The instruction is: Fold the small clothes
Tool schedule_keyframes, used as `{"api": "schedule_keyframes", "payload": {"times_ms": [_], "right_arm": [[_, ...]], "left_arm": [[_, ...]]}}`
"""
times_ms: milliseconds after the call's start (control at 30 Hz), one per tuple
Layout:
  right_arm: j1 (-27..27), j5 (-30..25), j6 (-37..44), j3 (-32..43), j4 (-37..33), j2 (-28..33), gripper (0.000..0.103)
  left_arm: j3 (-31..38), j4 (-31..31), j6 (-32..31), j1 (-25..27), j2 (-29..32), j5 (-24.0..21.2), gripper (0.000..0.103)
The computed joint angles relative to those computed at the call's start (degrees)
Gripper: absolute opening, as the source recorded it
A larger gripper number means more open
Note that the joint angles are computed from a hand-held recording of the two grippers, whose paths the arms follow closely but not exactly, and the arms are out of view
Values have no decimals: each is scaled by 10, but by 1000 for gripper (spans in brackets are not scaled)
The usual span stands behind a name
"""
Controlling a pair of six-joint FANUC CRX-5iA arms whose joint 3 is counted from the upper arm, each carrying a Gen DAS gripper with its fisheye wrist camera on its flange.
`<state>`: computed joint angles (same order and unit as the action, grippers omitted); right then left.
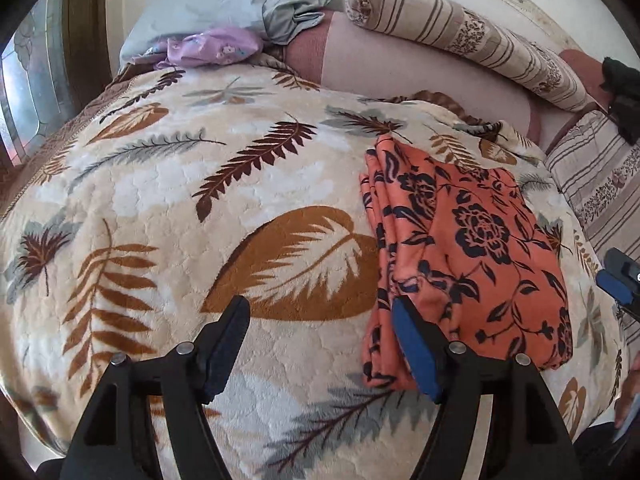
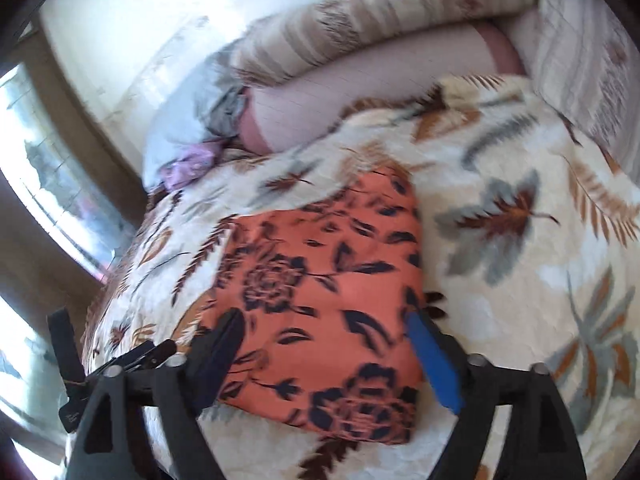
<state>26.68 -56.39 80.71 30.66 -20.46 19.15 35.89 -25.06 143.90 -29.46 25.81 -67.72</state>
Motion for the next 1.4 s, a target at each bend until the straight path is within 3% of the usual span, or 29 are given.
{"api": "schedule_keyframes", "payload": {"times_ms": [67,167,333,433,600,833,933,1000,1200,1400], "right_arm": [[15,-11,4,6,3,20,99],[44,-118,-73,50,111,85,100],[72,-92,-121,3,188,33,100],[101,-41,-138,-81,254,-31,103],[111,-109,-94,-106,197,-86,103],[175,-49,-133,-227,296,-184,103],[194,-23,-169,-255,359,-209,103],[202,-3,-195,-273,405,-221,103],[197,25,-268,-304,498,-231,103],[191,36,-288,-312,535,-221,103]], "left_arm": [[16,-21,-6,-13,3,-22,74],[35,-63,-1,-38,3,-60,80],[51,-153,35,-87,-8,-113,87],[79,-168,41,-102,-2,-158,88],[88,-197,55,-131,-16,-173,88],[112,-223,69,-166,-27,-179,89],[124,-238,75,-180,-27,-180,100],[134,-257,82,-190,-23,-185,101],[187,-240,64,-182,15,-226,102],[203,-212,34,-169,32,-214,102]]}}
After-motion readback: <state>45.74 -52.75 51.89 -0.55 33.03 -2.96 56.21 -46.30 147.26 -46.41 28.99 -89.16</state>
